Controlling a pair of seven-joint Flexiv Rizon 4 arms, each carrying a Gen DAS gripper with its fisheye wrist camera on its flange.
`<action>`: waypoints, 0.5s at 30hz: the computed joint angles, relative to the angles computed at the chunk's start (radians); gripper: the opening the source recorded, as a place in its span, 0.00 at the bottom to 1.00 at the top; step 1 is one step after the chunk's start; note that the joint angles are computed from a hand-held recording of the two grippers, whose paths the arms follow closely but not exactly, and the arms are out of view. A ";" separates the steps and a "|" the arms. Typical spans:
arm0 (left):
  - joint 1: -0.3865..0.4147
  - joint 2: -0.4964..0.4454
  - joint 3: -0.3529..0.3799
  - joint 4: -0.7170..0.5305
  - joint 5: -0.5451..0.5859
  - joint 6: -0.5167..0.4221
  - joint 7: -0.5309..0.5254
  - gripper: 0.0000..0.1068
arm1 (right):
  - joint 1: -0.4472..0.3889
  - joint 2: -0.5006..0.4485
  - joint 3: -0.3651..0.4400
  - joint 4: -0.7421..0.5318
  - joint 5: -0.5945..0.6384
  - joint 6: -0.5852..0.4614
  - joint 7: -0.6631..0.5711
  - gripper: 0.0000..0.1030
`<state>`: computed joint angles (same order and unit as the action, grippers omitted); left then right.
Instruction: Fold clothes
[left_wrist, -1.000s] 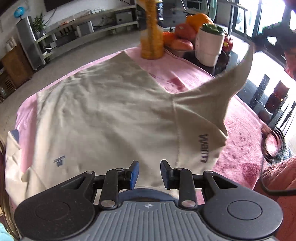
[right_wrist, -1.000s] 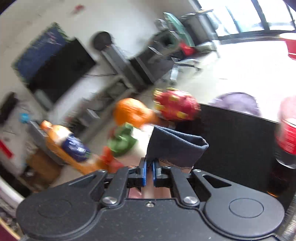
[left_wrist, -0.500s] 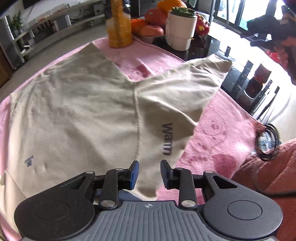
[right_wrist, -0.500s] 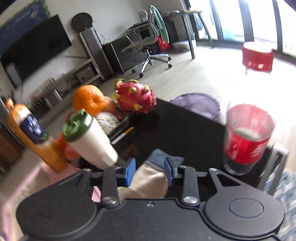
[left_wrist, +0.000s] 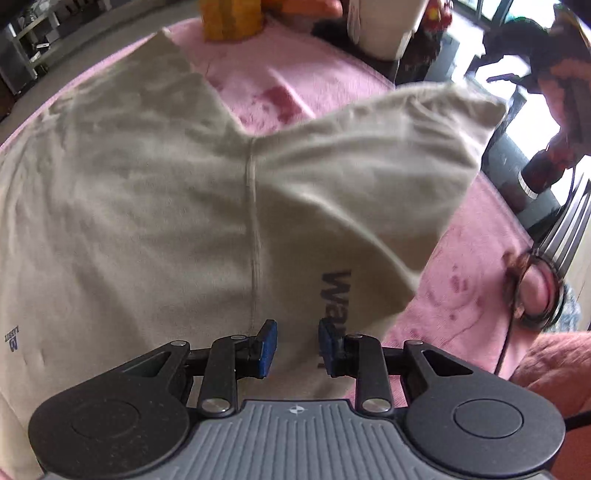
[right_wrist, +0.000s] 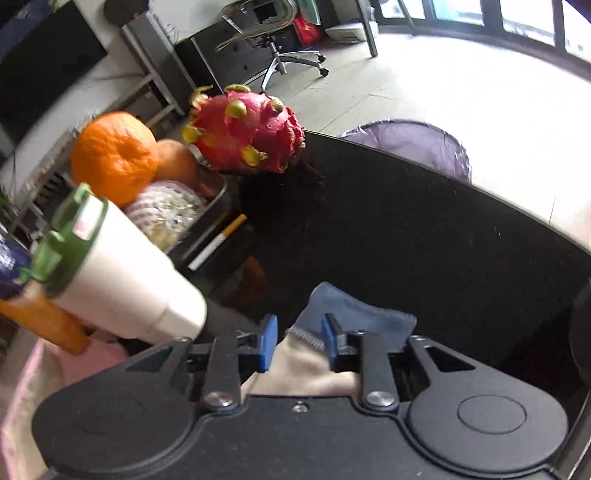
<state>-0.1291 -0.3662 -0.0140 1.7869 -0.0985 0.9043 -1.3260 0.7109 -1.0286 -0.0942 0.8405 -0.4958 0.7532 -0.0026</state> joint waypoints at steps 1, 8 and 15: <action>0.001 0.003 -0.002 0.008 0.000 0.011 0.009 0.26 | -0.006 -0.020 0.008 -0.035 0.002 -0.026 -0.029 0.18; 0.019 0.008 -0.010 0.021 -0.035 0.016 0.042 0.26 | -0.012 -0.112 0.020 -0.200 0.037 -0.186 -0.140 0.02; 0.019 0.011 -0.011 0.032 -0.047 0.032 0.057 0.27 | 0.058 -0.048 -0.162 -0.009 -0.173 0.038 0.018 0.02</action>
